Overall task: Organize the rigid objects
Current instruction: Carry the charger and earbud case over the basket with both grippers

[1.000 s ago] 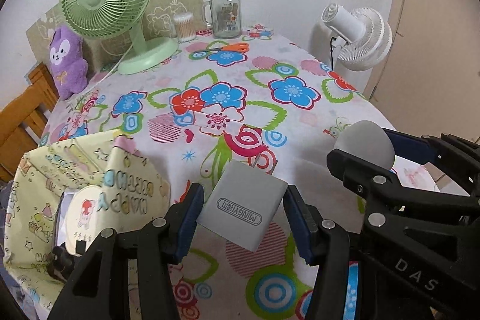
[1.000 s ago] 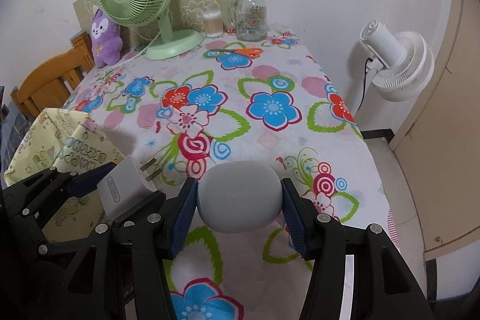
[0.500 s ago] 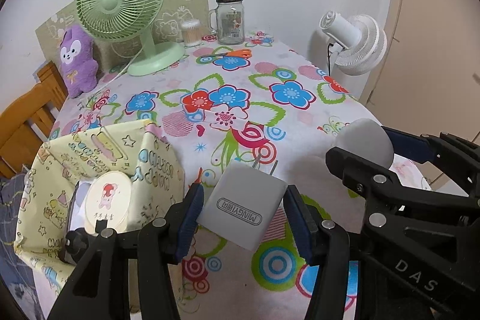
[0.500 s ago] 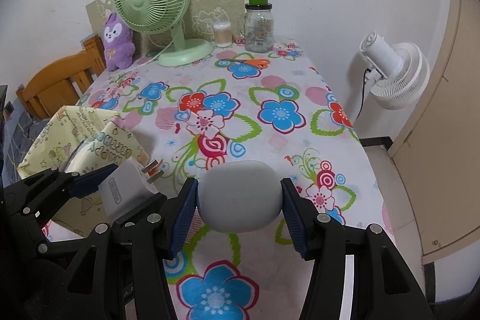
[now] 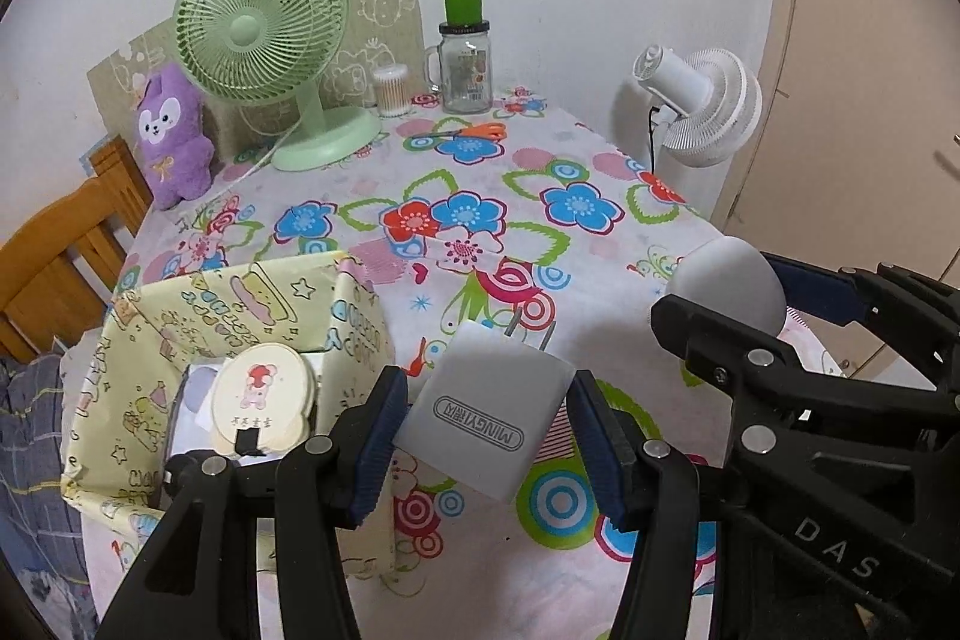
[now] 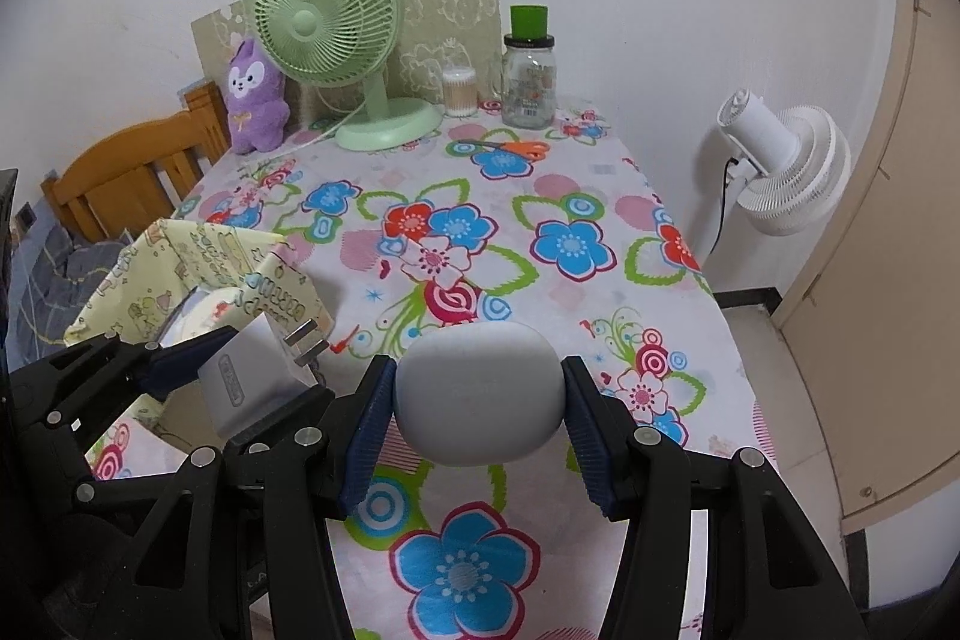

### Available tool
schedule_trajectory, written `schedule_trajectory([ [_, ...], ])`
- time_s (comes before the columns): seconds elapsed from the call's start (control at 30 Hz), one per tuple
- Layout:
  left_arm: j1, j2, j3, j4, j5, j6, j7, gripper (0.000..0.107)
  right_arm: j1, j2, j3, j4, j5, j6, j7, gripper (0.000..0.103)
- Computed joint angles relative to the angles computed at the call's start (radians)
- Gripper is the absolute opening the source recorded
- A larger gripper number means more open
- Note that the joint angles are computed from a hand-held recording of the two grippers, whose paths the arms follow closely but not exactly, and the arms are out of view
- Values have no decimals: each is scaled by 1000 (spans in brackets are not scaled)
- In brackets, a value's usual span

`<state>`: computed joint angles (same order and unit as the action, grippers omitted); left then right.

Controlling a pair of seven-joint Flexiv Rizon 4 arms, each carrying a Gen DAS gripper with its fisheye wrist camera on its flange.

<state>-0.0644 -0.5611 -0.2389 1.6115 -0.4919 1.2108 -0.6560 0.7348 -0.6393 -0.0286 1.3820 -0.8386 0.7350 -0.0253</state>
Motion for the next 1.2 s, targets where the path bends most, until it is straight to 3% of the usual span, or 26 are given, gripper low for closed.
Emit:
schedule_trajectory([
  [0.6, 34, 23, -1, -11, -50, -16, 52, 57, 29, -49, -14, -119, 0, -37, -53, 58],
  [1.2, 52, -35, 47, -115, -12, -79, 7, 57, 50, -214, -44, -400, 126, -87, -236, 58],
])
